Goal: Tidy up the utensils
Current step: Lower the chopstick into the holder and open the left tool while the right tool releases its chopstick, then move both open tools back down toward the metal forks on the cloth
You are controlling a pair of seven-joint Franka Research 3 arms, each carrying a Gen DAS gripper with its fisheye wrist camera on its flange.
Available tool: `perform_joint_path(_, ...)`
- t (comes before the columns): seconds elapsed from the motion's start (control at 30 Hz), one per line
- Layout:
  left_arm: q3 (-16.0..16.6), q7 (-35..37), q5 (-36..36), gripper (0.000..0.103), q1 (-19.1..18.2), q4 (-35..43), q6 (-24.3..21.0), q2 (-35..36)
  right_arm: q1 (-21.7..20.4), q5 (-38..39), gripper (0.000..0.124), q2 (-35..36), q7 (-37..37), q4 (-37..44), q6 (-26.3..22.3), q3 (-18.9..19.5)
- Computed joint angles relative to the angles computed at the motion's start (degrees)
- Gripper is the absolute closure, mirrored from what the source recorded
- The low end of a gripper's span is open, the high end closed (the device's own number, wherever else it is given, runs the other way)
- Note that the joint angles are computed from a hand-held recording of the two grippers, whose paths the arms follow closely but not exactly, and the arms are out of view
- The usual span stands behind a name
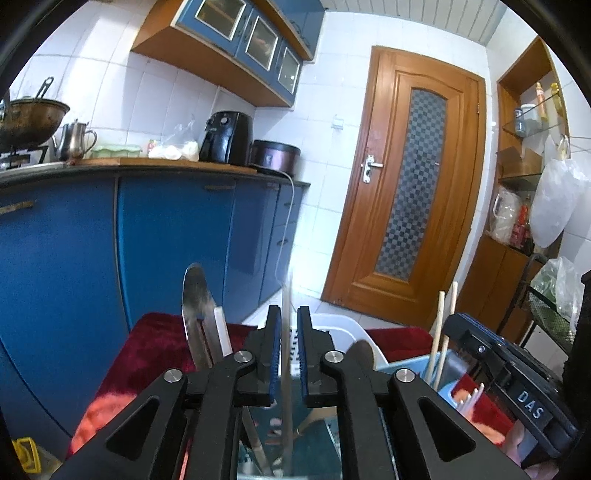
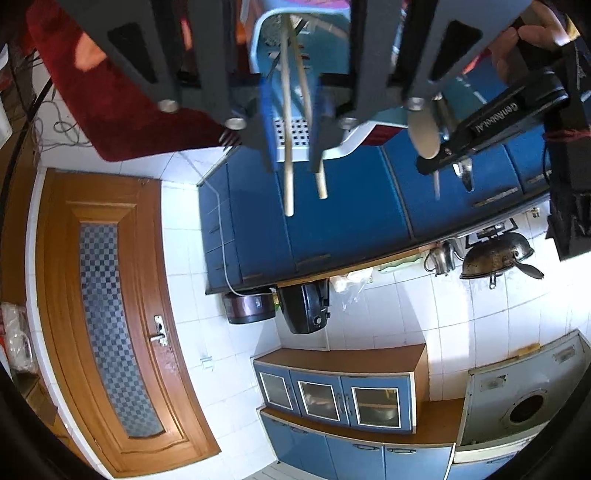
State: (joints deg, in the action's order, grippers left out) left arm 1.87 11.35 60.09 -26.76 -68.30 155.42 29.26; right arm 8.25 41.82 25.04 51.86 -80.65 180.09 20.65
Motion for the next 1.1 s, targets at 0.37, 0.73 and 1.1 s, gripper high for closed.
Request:
perform_joint_path(0.37, -2.0, 0.8, -0.5, 0.076, 0.1, -5.1, -1.2, -4.1, -2.5, 8.1, 0.097, -5.1, -5.7, -4.8, -0.9, 2.7)
perform_joint_path(0.73, -5.4, 0.9, -0.8, 0.076, 1.6, -12.6, -2.4, -10.6, 2.7, 14.1, 0.096, -12.1, -6.1, -11.2, -3.9, -4.8)
perform_joint_path(1.1, -9.4, 1.1, -2.0, 0.076, 3.7, -20.4, -4.0, -16.9, 6.8, 15.7, 0.096, -19.3, -2.9, -19.8, -6.5, -10.5)
